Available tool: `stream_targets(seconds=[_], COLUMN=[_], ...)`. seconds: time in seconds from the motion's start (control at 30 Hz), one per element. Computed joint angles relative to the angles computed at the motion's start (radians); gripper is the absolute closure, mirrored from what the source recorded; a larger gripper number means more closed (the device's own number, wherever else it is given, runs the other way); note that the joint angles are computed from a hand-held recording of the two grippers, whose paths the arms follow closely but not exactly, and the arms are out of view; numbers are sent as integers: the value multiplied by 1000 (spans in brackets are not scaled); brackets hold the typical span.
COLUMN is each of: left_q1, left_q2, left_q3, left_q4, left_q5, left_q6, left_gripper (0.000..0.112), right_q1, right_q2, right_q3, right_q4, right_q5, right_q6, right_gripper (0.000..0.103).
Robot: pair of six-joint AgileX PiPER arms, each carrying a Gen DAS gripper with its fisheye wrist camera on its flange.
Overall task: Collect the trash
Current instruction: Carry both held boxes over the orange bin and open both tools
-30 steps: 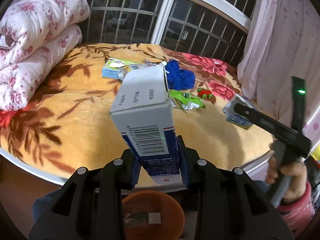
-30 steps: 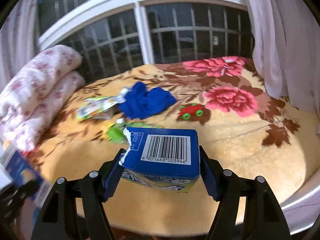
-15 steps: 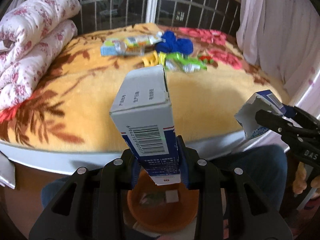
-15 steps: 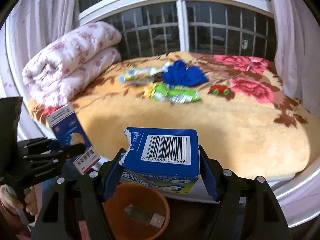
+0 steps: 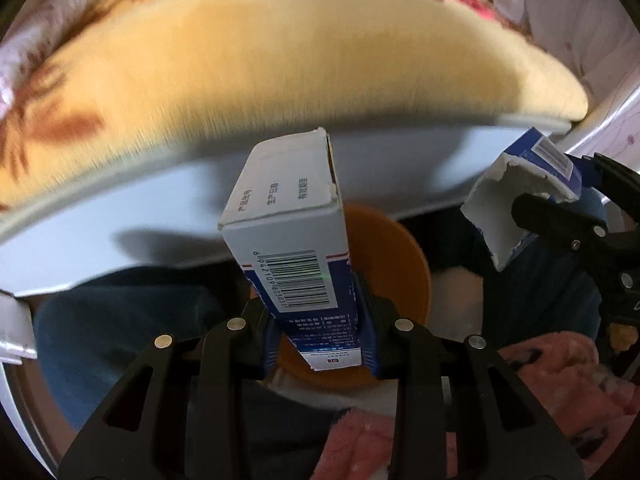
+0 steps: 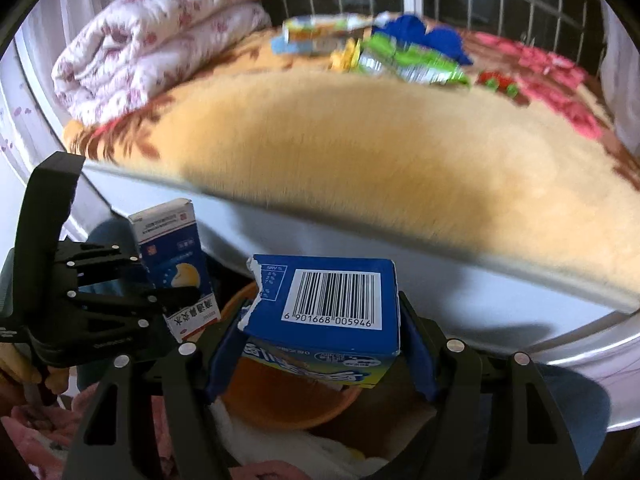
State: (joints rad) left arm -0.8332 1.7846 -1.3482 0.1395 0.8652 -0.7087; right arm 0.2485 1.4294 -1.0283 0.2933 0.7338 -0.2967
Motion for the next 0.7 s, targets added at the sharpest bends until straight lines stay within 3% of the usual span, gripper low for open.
stream_targets(seconds=[0.4, 0.7], left_q1=[68, 115], left_q2=[120, 222], left_q3=[34, -5], left_q4=[-233, -324], left_q5=[-39, -12], left_q6=[194, 259], left_gripper=[81, 80], right_q1=[40, 78], right_q2=[179, 334], right_q3=[-25, -77], right_q4=[-47, -83], right_q5=[25, 12], right_q6=[17, 46], right_gripper=[34, 33])
